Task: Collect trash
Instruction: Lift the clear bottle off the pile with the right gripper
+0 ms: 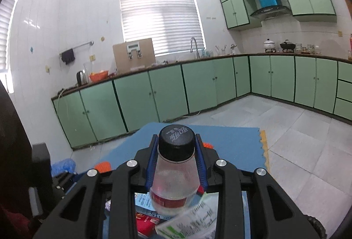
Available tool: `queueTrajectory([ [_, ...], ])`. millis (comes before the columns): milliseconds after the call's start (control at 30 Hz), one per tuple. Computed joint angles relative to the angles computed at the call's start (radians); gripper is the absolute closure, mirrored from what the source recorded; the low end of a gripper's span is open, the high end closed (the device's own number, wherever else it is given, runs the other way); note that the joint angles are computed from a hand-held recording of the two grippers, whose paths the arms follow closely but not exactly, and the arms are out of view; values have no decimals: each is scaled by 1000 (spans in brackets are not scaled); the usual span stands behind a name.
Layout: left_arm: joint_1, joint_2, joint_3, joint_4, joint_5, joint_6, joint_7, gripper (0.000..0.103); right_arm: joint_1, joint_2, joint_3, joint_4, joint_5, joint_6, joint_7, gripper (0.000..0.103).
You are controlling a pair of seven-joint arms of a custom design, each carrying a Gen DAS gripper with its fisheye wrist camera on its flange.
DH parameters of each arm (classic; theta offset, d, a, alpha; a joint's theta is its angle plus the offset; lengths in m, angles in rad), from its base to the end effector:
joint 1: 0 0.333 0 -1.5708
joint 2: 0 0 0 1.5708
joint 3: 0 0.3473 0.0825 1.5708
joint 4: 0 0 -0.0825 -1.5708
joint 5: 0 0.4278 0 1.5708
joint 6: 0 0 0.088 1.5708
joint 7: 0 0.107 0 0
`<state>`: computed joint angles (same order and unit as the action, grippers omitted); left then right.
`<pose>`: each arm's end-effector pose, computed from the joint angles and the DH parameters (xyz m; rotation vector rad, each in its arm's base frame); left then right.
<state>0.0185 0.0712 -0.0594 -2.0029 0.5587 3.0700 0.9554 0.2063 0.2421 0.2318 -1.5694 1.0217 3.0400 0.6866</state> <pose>0.6511 -0.0682 0.5447 -1.6483 1.5832 -0.9069 0.6868 0.2255 0.6403 -1.5325 1.1066 -0.5634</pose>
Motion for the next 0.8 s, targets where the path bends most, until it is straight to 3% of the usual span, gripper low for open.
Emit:
queueTrajectory([
  [67, -3, 0, -5, 2, -2, 2, 3, 22, -32, -13, 26, 4, 90, -11, -62, 71],
  [167, -5, 0, -16, 2, -29, 8, 32, 22, -36, -36, 16, -2, 176, -21, -116, 71],
  [300, -17, -1, -20, 1, -31, 13, 42, 22, -2, -70, -40, -48, 120, 0, -43, 71],
  [500, -8, 6, -61, -2, -174, 12, 186, 22, -6, -130, -63, -93, 270, -16, -140, 71],
  [800, -39, 13, -58, 7, -200, 22, 228, 22, 38, -178, -112, -153, 247, 20, -124, 71],
])
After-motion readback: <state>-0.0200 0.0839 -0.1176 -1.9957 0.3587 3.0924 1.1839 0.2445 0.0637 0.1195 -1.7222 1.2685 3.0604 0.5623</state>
